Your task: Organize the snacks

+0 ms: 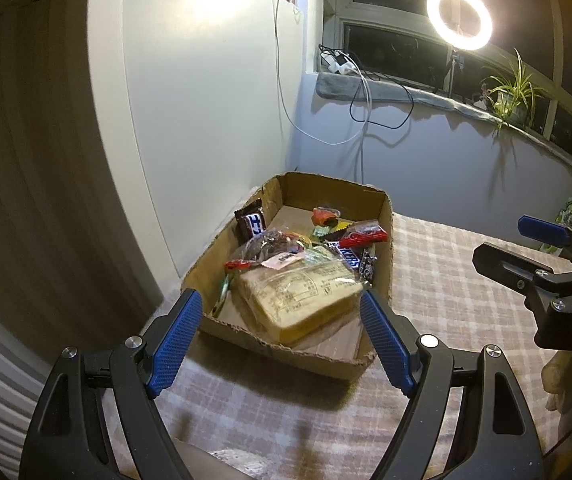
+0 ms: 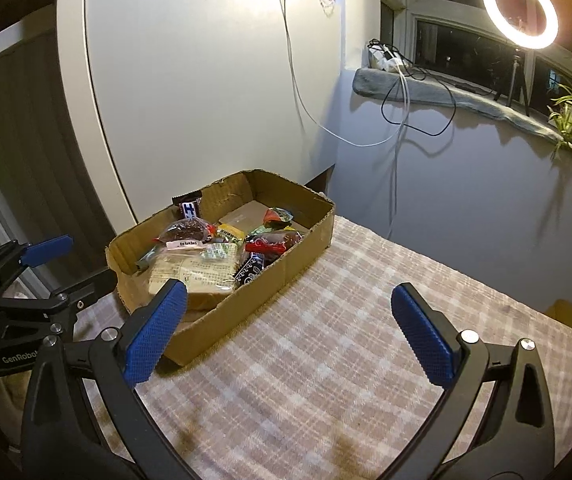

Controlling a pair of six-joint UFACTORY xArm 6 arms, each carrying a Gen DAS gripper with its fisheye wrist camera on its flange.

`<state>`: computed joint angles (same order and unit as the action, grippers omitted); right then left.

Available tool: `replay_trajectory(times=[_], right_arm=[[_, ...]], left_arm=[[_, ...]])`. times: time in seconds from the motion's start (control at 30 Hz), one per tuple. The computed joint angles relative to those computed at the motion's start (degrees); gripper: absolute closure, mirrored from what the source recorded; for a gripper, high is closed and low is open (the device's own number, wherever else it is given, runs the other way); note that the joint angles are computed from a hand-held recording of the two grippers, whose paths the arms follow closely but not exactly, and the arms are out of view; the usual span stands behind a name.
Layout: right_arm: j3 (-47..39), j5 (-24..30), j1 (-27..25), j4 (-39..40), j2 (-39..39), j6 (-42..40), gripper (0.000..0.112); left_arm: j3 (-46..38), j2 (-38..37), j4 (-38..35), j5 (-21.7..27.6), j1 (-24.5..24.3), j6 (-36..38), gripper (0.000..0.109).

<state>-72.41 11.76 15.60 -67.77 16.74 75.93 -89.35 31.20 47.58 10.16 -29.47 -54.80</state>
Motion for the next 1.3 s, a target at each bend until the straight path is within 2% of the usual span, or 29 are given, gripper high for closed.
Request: replay_trajectory(times=[0.17,0.43,1.3], right_arm=[[1.15,1.62,0.67,-2.90,-1.36,3.05,0.009],[1.92,2.85,1.28,-3.75,-2.12,3.60,0.009],[2.64,2.37,1.58,-4.08,-2.36,4.42,0.009]], left_arm=[[0.89,-0.78,1.51,-0.06,-0.14,-1.51,0.027],[0.86,-0.99,2.10,0.02,-0.39,-1.79,0.027],[1.56,-1.66,3.38,0.48,-0.70,-2.87,0.027]])
